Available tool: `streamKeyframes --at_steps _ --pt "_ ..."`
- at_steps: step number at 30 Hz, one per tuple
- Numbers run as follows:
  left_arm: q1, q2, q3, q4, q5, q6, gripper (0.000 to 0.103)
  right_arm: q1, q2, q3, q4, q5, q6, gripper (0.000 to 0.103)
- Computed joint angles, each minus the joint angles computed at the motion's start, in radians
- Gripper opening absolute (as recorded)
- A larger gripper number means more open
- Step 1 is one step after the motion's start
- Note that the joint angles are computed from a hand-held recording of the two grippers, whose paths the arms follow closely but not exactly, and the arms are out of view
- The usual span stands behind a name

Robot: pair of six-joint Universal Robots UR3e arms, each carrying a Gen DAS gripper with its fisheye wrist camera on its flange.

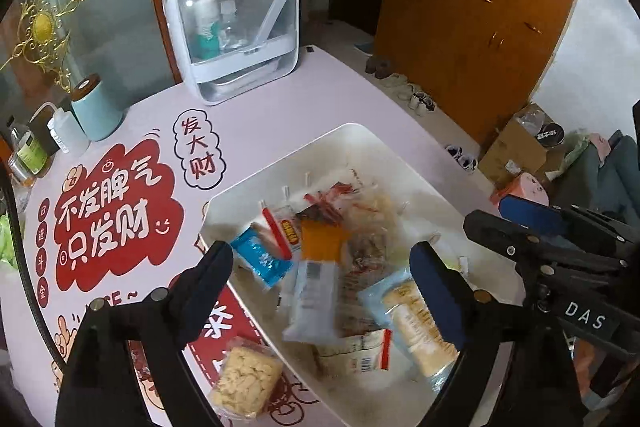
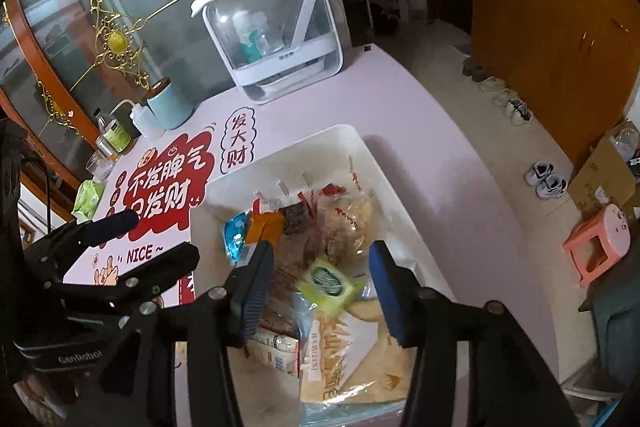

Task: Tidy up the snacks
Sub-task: 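Open both tools to drop the green packet and orange-capped bar into the tray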

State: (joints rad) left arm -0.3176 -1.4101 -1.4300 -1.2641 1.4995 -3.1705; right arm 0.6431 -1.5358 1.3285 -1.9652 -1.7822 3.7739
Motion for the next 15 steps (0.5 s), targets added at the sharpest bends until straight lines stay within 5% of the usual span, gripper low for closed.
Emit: streamKeyframes --at_steps 15 --pt "0.096 0.122 -0.081 -0.06 -0.003 0.057 0.089 0.076 0.042 -0.049 0.012 -0.034 0.096 0.05"
